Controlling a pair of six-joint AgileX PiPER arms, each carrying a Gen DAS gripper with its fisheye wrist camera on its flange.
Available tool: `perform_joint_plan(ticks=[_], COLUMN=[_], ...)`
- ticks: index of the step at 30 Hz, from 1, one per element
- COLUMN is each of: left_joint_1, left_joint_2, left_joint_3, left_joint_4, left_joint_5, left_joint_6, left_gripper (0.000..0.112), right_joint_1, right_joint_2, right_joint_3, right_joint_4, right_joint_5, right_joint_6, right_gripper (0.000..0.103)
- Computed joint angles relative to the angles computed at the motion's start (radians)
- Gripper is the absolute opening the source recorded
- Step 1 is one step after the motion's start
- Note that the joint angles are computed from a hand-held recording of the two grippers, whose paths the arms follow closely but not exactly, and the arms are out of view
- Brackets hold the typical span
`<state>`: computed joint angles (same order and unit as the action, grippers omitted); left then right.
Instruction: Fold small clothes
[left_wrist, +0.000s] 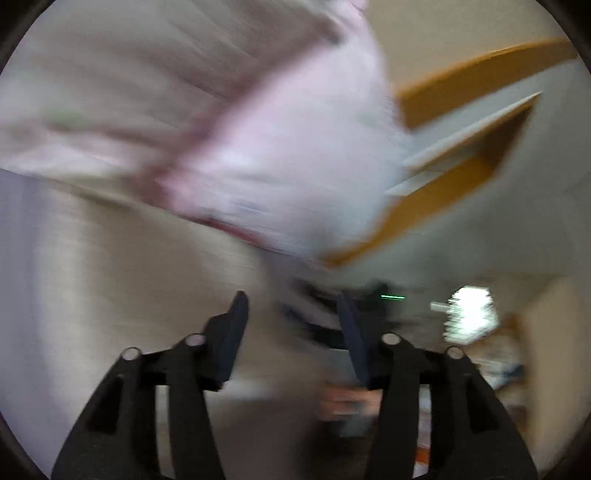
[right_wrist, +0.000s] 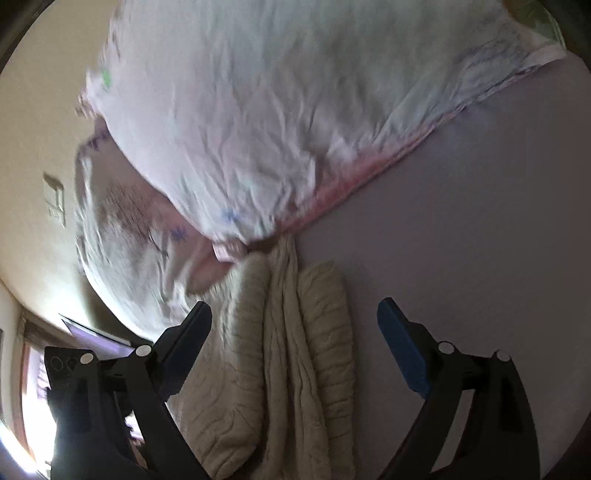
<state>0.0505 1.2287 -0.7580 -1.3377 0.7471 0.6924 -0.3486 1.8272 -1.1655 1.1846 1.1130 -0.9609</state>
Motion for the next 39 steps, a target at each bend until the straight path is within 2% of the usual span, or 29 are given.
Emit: perform_joint_plan(ticks=[2, 3, 5, 7, 9, 10, 12, 13, 14, 16, 18, 19, 20, 22, 23, 25, 26, 27, 31, 32, 34, 35, 36, 37, 38, 39], left_joint_1=[0.078, 0.120, 0.236, 0.243, 0.238, 0.263, 0.232, 0.208, 0.220, 0.201, 0.174, 0.151, 0.116, 0.054, 0.013, -0.042, -0.067, -0.077, -0.077, -0.063, -0.035, -0.022, -0.016, -0.017, -0.007, 0.022], left_joint_2=[-0.057, -0.061, -0.048, -0.029, -0.060, -0.046, -0.043, -0.046, -0.074, -0.103, -0.115, -0.116, -0.117, -0.104, -0.092, -0.078, -0.075, -0.074, -0.049, -0.030, 0.008, 0.013, 0.035, 0.041, 0.046, 0.037], left_joint_3=[0.061, 0.082, 0.135, 0.155, 0.199, 0.183, 0.178, 0.170, 0.179, 0.183, 0.183, 0.178, 0.172, 0.154, 0.141, 0.132, 0.132, 0.135, 0.137, 0.140, 0.146, 0.161, 0.157, 0.159, 0.155, 0.160], left_joint_4=[0.115, 0.123, 0.085, 0.072, 0.081, 0.096, 0.102, 0.112, 0.138, 0.168, 0.169, 0.174, 0.202, 0.264, 0.323, 0.406, 0.445, 0.460, 0.440, 0.387, 0.275, 0.199, 0.163, 0.146, 0.149, 0.138], left_joint_5=[-0.024, -0.001, 0.093, 0.084, 0.072, 0.096, 0.065, 0.041, 0.053, 0.037, 0.016, -0.005, -0.036, -0.083, -0.109, -0.149, -0.175, -0.191, -0.197, -0.179, -0.141, -0.136, -0.119, -0.127, -0.113, -0.080], left_joint_6=[-0.064, -0.061, 0.022, 0.056, 0.069, 0.073, 0.070, 0.058, 0.051, 0.024, 0.021, 0.011, -0.016, -0.081, -0.142, -0.229, -0.273, -0.291, -0.283, -0.241, -0.151, -0.086, -0.054, -0.040, -0.031, 0.002], left_gripper=[0.054, 0.054, 0.055, 0.057, 0.058, 0.058, 0.062, 0.063, 0.064, 0.065, 0.067, 0.067, 0.068, 0.069, 0.069, 0.071, 0.073, 0.077, 0.080, 0.080, 0.079, 0.073, 0.065, 0.060, 0.049, 0.041], right_joint_1=[0.024, 0.021, 0.003, 0.033, 0.108, 0.140, 0.204, 0.233, 0.243, 0.199, 0.137, 0.101, 0.106, 0.144, 0.154, 0.143, 0.138, 0.128, 0.118, 0.135, 0.164, 0.173, 0.181, 0.181, 0.165, 0.149], right_joint_2=[-0.058, -0.096, -0.107, -0.108, -0.091, -0.080, -0.111, -0.144, -0.163, -0.225, -0.284, -0.310, -0.309, -0.267, -0.234, -0.233, -0.244, -0.252, -0.184, -0.164, -0.138, -0.129, -0.140, -0.130, -0.116, -0.105], right_joint_3=[0.051, 0.086, 0.108, 0.112, 0.094, 0.085, 0.114, 0.142, 0.160, 0.210, 0.256, 0.272, 0.269, 0.241, 0.228, 0.216, 0.217, 0.221, 0.165, 0.150, 0.135, 0.136, 0.154, 0.157, 0.161, 0.162], right_joint_4=[0.011, 0.053, 0.110, 0.101, 0.030, 0.000, -0.041, -0.048, -0.035, 0.052, 0.129, 0.140, 0.111, -0.008, -0.044, -0.064, -0.079, -0.079, -0.096, -0.118, -0.151, -0.147, -0.125, -0.099, -0.057, -0.031], right_joint_5=[-0.071, -0.061, 0.029, 0.045, -0.026, -0.050, -0.152, -0.216, -0.240, -0.233, -0.223, -0.222, -0.258, -0.329, -0.331, -0.311, -0.313, -0.317, -0.245, -0.237, -0.226, -0.224, -0.248, -0.231, -0.189, -0.142], right_joint_6=[-0.041, -0.116, -0.223, -0.242, -0.184, -0.169, -0.187, -0.210, -0.228, -0.275, -0.326, -0.322, -0.290, -0.172, -0.118, -0.069, -0.050, -0.049, -0.029, -0.011, 0.008, 0.002, -0.031, -0.056, -0.098, -0.118], right_gripper=[0.091, 0.090, 0.090, 0.086, 0.067, 0.063, 0.048, 0.039, 0.018, 0.016, 0.009, 0.009, 0.009, 0.009, 0.010, 0.035, 0.079, 0.102, 0.102, 0.098, 0.083, 0.078, 0.065, 0.060, 0.044, 0.040])
